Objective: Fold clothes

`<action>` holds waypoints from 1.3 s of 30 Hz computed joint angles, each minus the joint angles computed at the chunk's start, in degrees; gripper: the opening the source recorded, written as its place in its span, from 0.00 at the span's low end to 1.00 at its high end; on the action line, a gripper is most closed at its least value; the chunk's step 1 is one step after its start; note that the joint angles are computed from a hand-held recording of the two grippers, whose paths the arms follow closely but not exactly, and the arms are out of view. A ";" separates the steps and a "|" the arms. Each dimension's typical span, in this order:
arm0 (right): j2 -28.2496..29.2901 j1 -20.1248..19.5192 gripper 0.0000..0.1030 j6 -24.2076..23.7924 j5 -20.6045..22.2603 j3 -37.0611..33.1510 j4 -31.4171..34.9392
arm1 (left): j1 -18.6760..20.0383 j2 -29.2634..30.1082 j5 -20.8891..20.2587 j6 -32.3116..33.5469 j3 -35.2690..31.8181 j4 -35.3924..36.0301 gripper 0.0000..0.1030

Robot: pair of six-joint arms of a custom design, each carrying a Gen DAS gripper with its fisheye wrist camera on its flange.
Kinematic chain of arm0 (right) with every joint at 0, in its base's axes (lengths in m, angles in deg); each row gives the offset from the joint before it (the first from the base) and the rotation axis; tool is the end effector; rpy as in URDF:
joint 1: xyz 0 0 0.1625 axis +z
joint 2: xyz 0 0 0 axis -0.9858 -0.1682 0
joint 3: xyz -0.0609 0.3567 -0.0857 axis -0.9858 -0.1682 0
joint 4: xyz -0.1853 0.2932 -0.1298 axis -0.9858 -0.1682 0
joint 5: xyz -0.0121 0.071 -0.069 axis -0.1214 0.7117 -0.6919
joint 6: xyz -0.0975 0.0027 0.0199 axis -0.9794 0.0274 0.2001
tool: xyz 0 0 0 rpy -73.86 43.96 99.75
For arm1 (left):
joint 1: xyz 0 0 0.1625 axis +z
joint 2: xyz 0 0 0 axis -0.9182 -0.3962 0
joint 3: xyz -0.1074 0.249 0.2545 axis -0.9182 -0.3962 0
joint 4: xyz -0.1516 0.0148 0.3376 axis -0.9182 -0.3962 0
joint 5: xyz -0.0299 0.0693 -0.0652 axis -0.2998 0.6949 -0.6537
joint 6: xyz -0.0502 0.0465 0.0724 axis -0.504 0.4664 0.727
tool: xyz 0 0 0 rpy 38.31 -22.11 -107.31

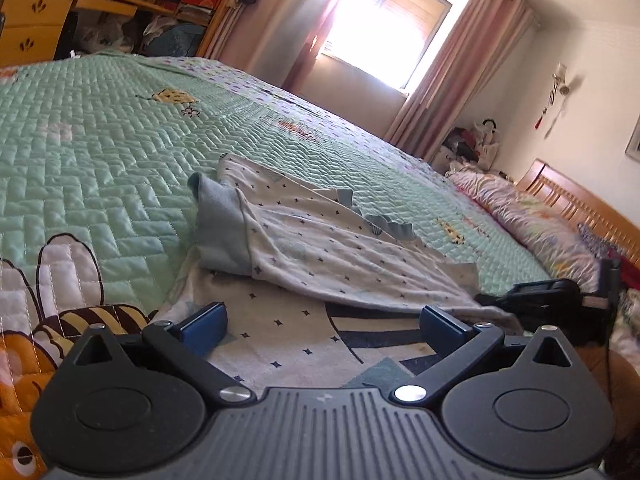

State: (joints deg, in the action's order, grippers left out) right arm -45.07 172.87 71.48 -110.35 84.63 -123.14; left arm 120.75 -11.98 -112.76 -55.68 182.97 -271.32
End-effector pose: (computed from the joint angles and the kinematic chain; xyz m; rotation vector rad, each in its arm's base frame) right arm 0.1535 -0.6143 0.0417 0.4718 -2.7686 0.9926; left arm -0.0035 -0.3643 0.1770 0.0146 2.2743 -1.5397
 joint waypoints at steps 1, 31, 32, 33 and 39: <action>-0.05 0.54 0.05 -0.57 -1.25 0.63 -1.97 | 0.12 -0.23 -0.03 -0.09 -0.13 0.73 0.99; 5.93 11.82 0.49 -15.21 -13.30 -3.86 -0.34 | 4.31 -1.62 -5.87 -4.82 2.03 -12.50 0.99; 6.34 12.21 0.50 -15.18 -12.35 -4.72 2.84 | 4.74 -1.64 -6.30 -4.35 1.93 -13.45 0.99; 6.81 12.60 0.53 -15.20 -11.37 -5.71 6.07 | 5.42 -2.16 -7.07 -4.19 1.82 -12.78 0.99; 13.80 16.97 0.46 -17.53 -19.75 -12.58 2.96 | 5.71 -2.68 -5.39 -3.09 0.81 -8.42 0.99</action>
State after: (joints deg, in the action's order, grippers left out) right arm -31.27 189.84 53.95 -130.10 72.05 -120.18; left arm 126.46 -14.66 -118.15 -58.77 183.78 -279.74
